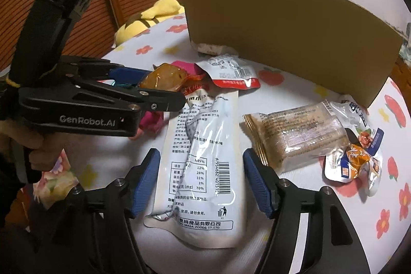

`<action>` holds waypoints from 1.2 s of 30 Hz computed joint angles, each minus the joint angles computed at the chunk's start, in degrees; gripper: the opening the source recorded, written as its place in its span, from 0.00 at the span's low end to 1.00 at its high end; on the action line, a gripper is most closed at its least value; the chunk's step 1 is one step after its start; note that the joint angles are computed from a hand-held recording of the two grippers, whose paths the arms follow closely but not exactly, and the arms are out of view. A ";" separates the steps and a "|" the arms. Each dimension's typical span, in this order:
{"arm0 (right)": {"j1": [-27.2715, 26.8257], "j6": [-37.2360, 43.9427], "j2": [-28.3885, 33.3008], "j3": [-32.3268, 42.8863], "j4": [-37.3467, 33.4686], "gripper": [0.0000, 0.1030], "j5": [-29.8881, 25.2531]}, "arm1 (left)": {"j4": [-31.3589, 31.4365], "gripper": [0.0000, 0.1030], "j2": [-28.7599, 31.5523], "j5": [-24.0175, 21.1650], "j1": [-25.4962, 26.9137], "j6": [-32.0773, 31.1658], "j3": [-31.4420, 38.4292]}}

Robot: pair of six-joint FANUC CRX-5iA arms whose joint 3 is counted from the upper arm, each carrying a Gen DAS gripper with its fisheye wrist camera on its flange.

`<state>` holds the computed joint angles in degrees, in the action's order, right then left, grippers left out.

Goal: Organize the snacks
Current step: 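Grasp the pink-wrapped cake with the left tool while the right tool grasps the white pouch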

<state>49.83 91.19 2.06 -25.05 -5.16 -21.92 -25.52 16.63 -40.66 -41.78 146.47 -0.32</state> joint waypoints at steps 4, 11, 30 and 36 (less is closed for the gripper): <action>0.02 -0.07 -0.22 -0.44 0.02 0.69 0.53 | -1.51 0.39 -0.60 0.36 -0.38 1.48 -0.45; 1.32 -4.86 -0.13 -2.39 5.46 0.70 2.70 | -4.74 0.38 -2.78 0.61 -1.72 6.46 -2.55; 1.76 -8.16 0.33 -3.10 11.02 0.61 2.41 | -11.96 0.38 -6.07 -1.71 -5.85 16.99 -4.81; 0.70 -5.04 -0.47 -2.61 6.54 0.45 2.06 | -12.90 0.38 -6.36 -2.31 -6.36 18.33 -4.87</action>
